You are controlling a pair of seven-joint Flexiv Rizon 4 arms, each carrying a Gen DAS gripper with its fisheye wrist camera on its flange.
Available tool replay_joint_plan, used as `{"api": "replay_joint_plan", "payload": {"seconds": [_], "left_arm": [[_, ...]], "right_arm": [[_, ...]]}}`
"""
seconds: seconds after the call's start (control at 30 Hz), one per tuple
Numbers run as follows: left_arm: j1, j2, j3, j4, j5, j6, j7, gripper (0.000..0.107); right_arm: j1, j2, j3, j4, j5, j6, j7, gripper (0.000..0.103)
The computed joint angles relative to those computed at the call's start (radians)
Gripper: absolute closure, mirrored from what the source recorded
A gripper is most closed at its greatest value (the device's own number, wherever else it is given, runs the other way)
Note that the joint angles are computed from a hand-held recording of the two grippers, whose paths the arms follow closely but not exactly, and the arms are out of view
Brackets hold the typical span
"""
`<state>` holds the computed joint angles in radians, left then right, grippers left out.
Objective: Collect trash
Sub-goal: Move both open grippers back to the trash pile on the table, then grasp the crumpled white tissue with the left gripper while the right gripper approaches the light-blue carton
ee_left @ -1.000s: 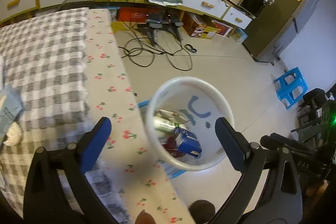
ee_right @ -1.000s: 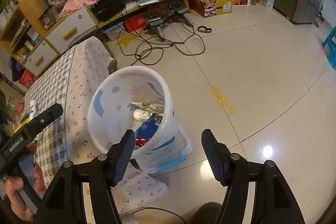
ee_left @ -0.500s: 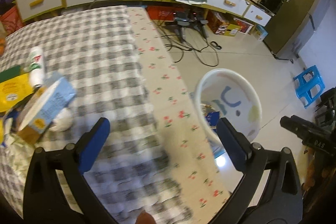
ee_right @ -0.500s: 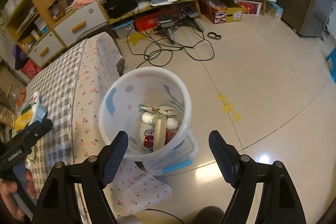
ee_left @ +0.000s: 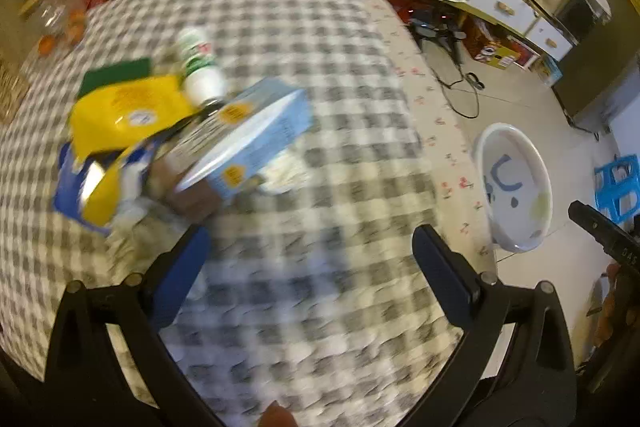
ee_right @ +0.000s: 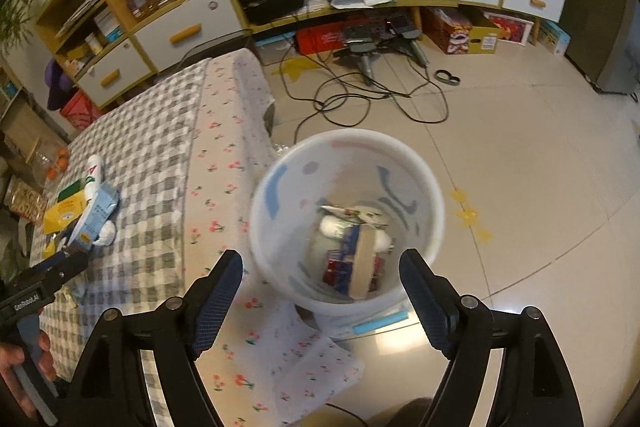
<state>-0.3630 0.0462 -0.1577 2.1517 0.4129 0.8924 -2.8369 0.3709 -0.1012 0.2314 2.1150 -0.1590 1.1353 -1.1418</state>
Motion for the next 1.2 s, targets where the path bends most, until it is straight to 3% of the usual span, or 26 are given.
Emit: {"api": "replay_joint_plan", "payload": {"seconds": [0.43, 0.6, 0.73, 0.87, 0.93, 1.07, 1.2], "left_arm": [[0.059, 0.161, 0.034, 0.228, -0.187, 0.042, 0.073, 0.006], [0.085, 0.195, 0.05, 0.331, -0.259, 0.14, 0.077, 0.009], [0.099, 0.197, 0.058, 0.394, -0.311, 0.248, 0.106, 0.02], [0.099, 0.183, 0.069, 0.44, -0.367, 0.349, 0.15, 0.045], [0.065, 0.171, 0.095, 0.484, -0.443, 0.465, 0.206, 0.057], [0.11, 0.231, 0.053, 0.479, -0.405, 0.417, 0.21, 0.067], [0.14, 0.329, 0.025, 0.479, -0.354, 0.351, 0.195, 0.068]], "right_arm": [[0.052, -0.049, 0.017, -0.039, -0.033, -0.006, 0.026, 0.019], [0.073, -0.071, 0.025, -0.059, -0.039, -0.008, 0.032, 0.019], [0.094, -0.09, 0.032, -0.074, -0.048, -0.009, 0.038, 0.019], [0.117, -0.112, 0.039, -0.094, -0.051, -0.009, 0.052, 0.019], [0.127, -0.124, 0.044, -0.109, -0.045, -0.007, 0.057, 0.019], [0.157, -0.157, 0.056, -0.142, -0.035, 0.006, 0.078, 0.019], [0.191, -0.194, 0.066, -0.176, -0.034, 0.017, 0.098, 0.019]]}}
